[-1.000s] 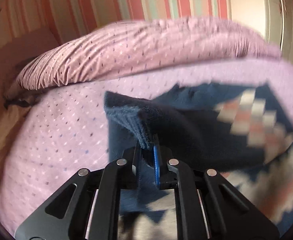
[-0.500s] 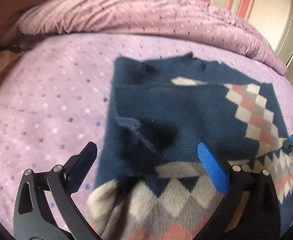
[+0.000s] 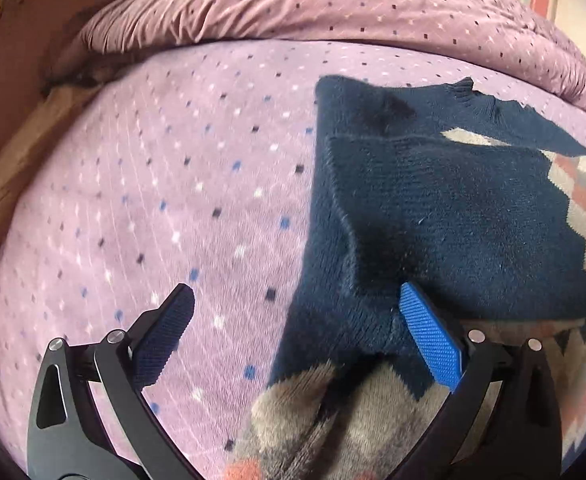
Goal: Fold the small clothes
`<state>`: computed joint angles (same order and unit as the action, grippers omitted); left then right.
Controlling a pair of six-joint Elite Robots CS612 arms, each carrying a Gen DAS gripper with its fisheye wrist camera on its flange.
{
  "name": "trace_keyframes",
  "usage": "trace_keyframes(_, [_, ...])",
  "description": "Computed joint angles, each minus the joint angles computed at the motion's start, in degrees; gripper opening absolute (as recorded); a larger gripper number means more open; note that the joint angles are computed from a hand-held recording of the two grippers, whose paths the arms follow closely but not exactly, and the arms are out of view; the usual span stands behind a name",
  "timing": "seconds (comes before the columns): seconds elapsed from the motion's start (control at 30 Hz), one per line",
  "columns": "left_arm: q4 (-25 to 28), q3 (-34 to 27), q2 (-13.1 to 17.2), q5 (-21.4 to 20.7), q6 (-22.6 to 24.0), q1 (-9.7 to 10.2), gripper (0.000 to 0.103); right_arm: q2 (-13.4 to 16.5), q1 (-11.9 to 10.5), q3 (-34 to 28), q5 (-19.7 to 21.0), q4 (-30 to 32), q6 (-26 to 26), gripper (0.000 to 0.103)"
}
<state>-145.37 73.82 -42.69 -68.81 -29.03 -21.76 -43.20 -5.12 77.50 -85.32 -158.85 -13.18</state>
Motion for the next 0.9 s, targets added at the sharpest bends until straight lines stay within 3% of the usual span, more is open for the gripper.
trace_keyframes(0.1, [-1.34,0.41,-0.69,1.76,0.02,-0.63,0.099,-0.4,0.26,0.28,-1.14,-0.16,-0.72,0.069])
trace_keyframes(0.2, [-13.62,3.43,-1.98,-2.16,4.23,-1.46,0.1,-1.45,-0.07,1.75,0.4,-4.76,0.17,0.073])
trace_keyframes(0.27, [-19.13,4.07,-1.98,-5.74,7.97,-1.85,0.1,-1.42,-0.39,1.28,1.93,-3.73,1.55,0.077])
trace_keyframes(0.37, [-16.24,0.82,0.09,-11.95,11.88,-2.09,0.1,-0.2,-0.79,-1.12,4.01,2.41,4.65,0.077])
trace_keyframes(0.47, [-9.67,-1.41,1.51,-10.69,11.56,-2.32,0.1,0.38,-1.03,-1.85,4.56,5.84,5.68,0.077])
trace_keyframes(0.5, [-8.4,-1.54,1.85,-12.21,10.03,-1.84,0.1,0.33,-1.01,-1.81,4.43,6.18,5.48,0.077])
trace_keyframes(0.53, [-9.53,-0.89,1.78,-14.44,9.09,-1.28,0.1,0.28,-0.92,-1.88,4.14,7.14,5.04,0.077])
trace_keyframes(0.6, [-10.66,0.05,1.55,-14.87,9.62,-1.09,0.1,0.44,-0.94,-1.99,4.24,8.1,5.54,0.078])
trace_keyframes(0.7, [-10.28,0.12,1.73,-12.64,11.12,-1.66,0.1,0.51,-0.87,-1.07,4.03,5.98,5.76,0.079])
trace_keyframes(0.9, [-10.78,0.09,1.67,-12.01,11.86,-1.82,0.1,0.59,-0.52,0.4,2.55,1.22,5.08,0.081])
